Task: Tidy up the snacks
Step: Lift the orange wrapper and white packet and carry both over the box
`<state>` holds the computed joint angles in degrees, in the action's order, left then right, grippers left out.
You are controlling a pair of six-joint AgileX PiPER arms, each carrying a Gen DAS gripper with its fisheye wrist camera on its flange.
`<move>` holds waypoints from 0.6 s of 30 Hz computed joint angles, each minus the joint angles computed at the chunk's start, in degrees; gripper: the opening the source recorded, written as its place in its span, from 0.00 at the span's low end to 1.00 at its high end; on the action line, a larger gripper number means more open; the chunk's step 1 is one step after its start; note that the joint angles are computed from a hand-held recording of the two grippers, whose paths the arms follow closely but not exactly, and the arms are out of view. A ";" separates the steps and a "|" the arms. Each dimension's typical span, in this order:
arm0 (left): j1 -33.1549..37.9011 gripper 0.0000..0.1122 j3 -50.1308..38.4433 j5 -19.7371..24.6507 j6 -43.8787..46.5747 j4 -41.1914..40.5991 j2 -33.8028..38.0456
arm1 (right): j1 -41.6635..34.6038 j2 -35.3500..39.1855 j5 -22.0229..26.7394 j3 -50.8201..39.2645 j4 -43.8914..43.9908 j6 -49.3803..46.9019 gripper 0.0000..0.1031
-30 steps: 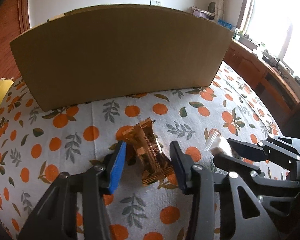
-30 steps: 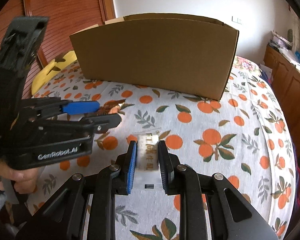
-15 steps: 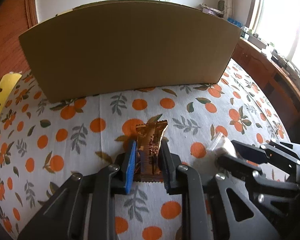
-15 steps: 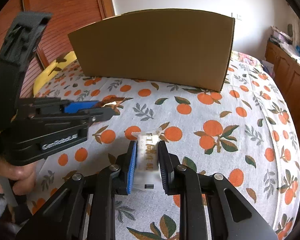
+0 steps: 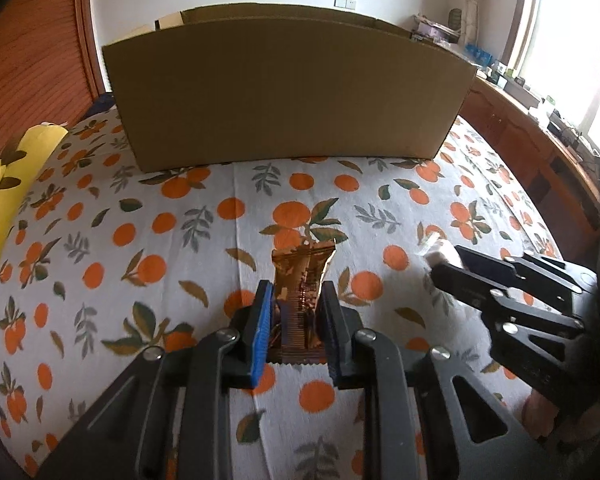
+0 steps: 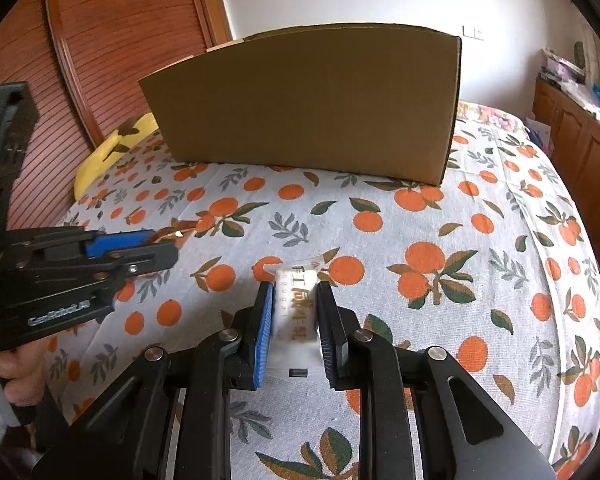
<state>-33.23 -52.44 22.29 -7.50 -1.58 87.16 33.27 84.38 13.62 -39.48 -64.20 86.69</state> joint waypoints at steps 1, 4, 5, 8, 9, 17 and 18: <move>-0.28 0.19 0.18 0.12 -0.75 0.66 -0.58 | -0.04 0.03 -0.22 -0.01 0.28 -0.41 0.19; -1.19 0.19 0.90 0.38 -4.35 4.25 -2.43 | 0.05 0.08 -0.20 -0.06 0.85 -1.11 0.19; -1.27 0.19 1.07 0.68 -4.24 4.15 -3.07 | 0.14 0.11 -0.06 -0.11 0.90 -1.11 0.19; -1.66 0.19 1.02 1.32 -5.43 5.90 -4.20 | 0.09 0.11 0.12 -0.13 0.87 -1.02 0.19; -1.80 0.19 1.08 1.56 -5.84 6.46 -4.55 | 0.21 0.19 0.45 -0.24 0.69 -0.75 0.19; -0.28 0.19 1.32 3.49 0.18 1.18 -8.89 | 1.17 -0.87 3.43 -1.18 7.63 -7.01 0.19; -0.04 0.19 1.23 3.85 0.95 0.45 -9.57 | 1.37 -1.86 4.12 -1.26 9.87 -8.88 0.19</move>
<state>-33.27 -51.21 26.14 -6.55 -1.13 77.59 34.63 82.51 17.74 -40.75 -54.33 77.80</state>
